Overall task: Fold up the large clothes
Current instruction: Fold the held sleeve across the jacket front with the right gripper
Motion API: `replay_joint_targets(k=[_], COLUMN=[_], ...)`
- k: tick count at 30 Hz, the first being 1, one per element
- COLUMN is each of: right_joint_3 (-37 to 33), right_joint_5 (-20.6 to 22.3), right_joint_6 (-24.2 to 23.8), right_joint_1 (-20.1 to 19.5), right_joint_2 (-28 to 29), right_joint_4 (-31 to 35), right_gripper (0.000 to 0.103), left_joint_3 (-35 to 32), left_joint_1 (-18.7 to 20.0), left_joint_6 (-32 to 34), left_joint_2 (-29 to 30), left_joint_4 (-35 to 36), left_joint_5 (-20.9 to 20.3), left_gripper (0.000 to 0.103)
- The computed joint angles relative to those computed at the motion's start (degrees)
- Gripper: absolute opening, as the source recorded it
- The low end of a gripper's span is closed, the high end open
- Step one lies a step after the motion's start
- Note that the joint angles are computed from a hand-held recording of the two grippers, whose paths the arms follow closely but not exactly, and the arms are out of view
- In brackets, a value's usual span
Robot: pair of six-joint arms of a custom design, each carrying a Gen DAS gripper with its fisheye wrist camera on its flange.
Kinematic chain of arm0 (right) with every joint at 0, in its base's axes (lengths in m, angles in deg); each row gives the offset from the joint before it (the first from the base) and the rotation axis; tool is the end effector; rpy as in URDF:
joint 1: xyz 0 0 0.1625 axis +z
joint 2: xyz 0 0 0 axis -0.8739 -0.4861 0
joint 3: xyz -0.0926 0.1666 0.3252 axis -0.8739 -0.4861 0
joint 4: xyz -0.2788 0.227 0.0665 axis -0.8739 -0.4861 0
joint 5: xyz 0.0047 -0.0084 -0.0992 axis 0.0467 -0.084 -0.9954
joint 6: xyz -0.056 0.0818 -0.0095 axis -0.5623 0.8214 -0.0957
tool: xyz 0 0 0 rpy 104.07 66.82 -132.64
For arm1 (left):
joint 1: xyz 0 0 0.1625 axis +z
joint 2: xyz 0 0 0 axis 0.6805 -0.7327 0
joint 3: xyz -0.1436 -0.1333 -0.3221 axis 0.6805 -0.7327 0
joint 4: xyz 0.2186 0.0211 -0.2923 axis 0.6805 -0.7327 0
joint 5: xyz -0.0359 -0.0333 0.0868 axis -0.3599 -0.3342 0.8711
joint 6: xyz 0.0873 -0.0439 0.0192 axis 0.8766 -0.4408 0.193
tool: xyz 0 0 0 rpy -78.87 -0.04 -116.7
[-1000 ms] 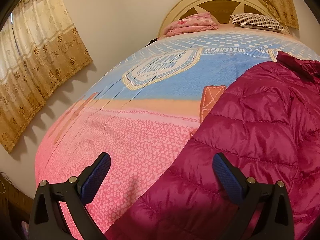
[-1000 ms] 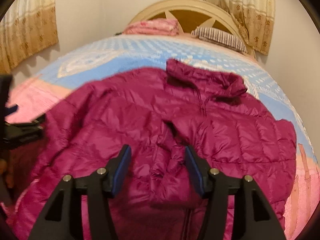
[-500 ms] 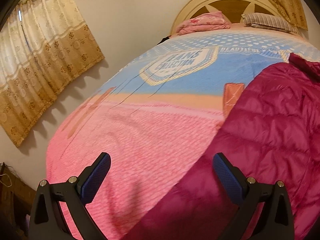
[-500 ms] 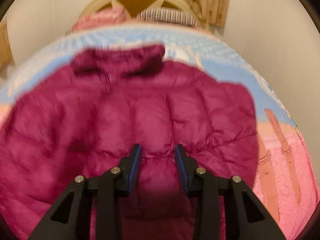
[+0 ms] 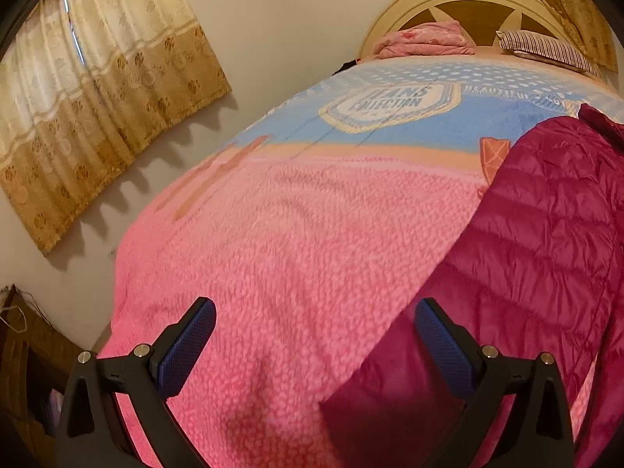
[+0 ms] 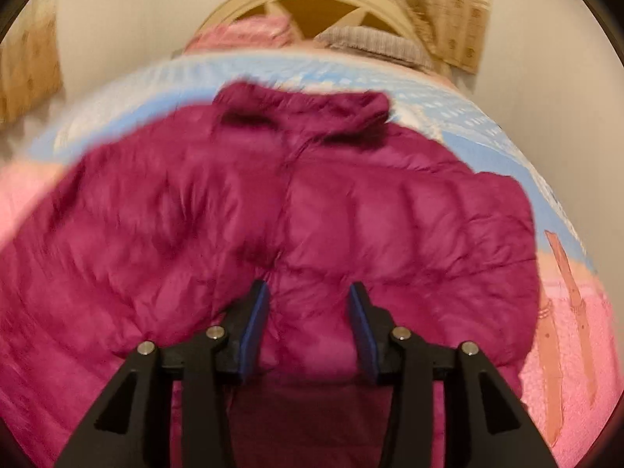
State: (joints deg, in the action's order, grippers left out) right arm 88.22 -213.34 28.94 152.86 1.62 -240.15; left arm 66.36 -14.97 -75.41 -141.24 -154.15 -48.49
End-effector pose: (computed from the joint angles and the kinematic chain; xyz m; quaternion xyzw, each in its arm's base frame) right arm 0.0842 -0.3856 0.1850 0.1506 -0.8382 0.3185 0.4164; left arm -0.1418 -0.3278 0.1834 0.0483 0.7546 -0.3694 0.5401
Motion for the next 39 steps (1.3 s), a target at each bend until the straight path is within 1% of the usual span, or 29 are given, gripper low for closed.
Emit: replay_joint_targets(k=[1, 2, 4, 7, 8, 11, 14, 16, 18, 19, 20, 21, 22, 23, 25, 27, 29, 31, 33, 34, 36, 37, 38, 39], right_joint_3=[-0.5, -0.5, 0.2, 1.1, 0.9, 0.4, -0.9, -1.2, -0.7, -0.5, -0.3, 0.2, 0.6, 1.3, 2.7, 4.1, 5.5, 5.6, 4.2, 3.1, 1.2, 0.5, 0.3, 0.3], right_joint_5=[-0.7, -0.6, -0.8, 0.5, 0.0, -2.5, -4.5, -4.8, -3.8, -3.3, -3.0, -2.5, -1.9, -0.7, 2.2, 4.0, 6.1, 7.1, 6.6, 5.6, 3.2, 1.9, 1.5, 1.4], right_joint_6=[-1.8, -2.4, -2.3, -2.1, -2.8, -5.8, -8.8, -9.2, -7.8, -6.8, -5.9, -5.3, -4.5, -3.1, -1.1, -0.2, 0.1, 1.1, 1.6, 1.3, -1.0, -2.9, -3.8, -3.9], right_joint_1=[-0.2, -0.3, -0.1, -0.9, -0.8, 0.6, 1.4, 1.5, 1.1, 0.8, 0.6, 0.3, -0.1, -0.6, -1.7, -2.1, -2.2, -1.8, -0.9, -0.3, 0.5, 1.1, 1.6, 1.8], right_joint_2=[2.4, 3.1, 2.6, 2.0, 2.8, 5.5, 8.3, 8.5, 7.6, 7.1, 6.6, 5.8, 5.0, 3.5, 0.4, -1.8, -3.0, -3.3, -2.7, -1.2, 1.8, 3.8, 4.7, 4.8], right_joint_4=[-2.8, -4.4, -4.5, -5.0, -6.3, -10.8, -14.6, -14.8, -13.5, -12.8, -12.4, -12.0, -11.1, -9.2, -5.9, -4.7, -6.1, -6.9, -4.5, -3.8, -1.4, -2.5, -3.9, -3.9], right_gripper=[0.046, 0.046, 0.046, 0.048, 0.049, 0.049, 0.049, 0.049, 0.051, 0.055, 0.057, 0.061, 0.062, 0.062, 0.066, 0.070, 0.075, 0.076, 0.076, 0.075, 0.069, 0.068, 0.067, 0.066], left_joint_3=[0.5, 1.2, 2.9, 4.7, 5.4, 6.5, 7.2, 7.7, 8.6, 9.6, 10.3, 10.5, 10.4, 10.2, 10.1, 9.7, 9.0, 8.3, 7.7, 7.3, 7.2, 7.0, 7.0, 7.3], left_joint_1=[-0.3, -0.8, -1.4, -1.5, -1.6, -2.7, -3.4, -3.3, -3.3, -3.6, -3.7, -3.7, -4.2, -4.9, -5.7, -6.5, -7.0, -7.1, -6.8, -6.5, -6.2, -6.1, -6.2, -6.4], left_joint_6=[-0.6, -0.5, 1.7, 4.9, 5.8, 5.9, 9.0, 11.1, 13.0, 15.1, 17.6, 18.9, 18.4, 17.6, 17.6, 17.4, 16.8, 16.5, 16.7, 16.7, 16.6, 16.4, 16.2, 15.9], left_joint_2=[-0.5, -1.3, -2.3, -2.8, -3.4, -4.3, -3.7, -3.0, -3.0, -3.3, -3.5, -3.3, -2.9, -2.7, -3.5, -4.7, -5.4, -5.8, -5.7, -5.4, -5.7, -5.8, -6.1, -6.4], left_joint_4=[-0.1, -0.9, -4.3, -9.2, -11.0, -13.0, -16.3, -18.8, -21.8, -24.6, -27.2, -28.4, -27.6, -26.1, -25.2, -23.5, -21.4, -20.0, -19.3, -19.2, -18.9, -18.5, -18.1, -17.9], left_joint_5=[-0.8, -1.4, -2.3, -3.7, -4.2, -5.0, -5.2, -4.9, -5.5, -5.8, -6.4, -6.8, -6.6, -6.1, -5.8, -5.0, -4.1, -3.3, -2.7, -2.3, -2.1, -1.9, -1.9, -1.9], left_gripper=[0.102, 0.102, 0.102, 0.102, 0.102, 0.102, 0.102, 0.102, 0.101, 0.086, 0.057, 0.047, 0.042, 0.032, 0.025, 0.020, 0.016, 0.014, 0.012, 0.012, 0.011, 0.011, 0.011, 0.011])
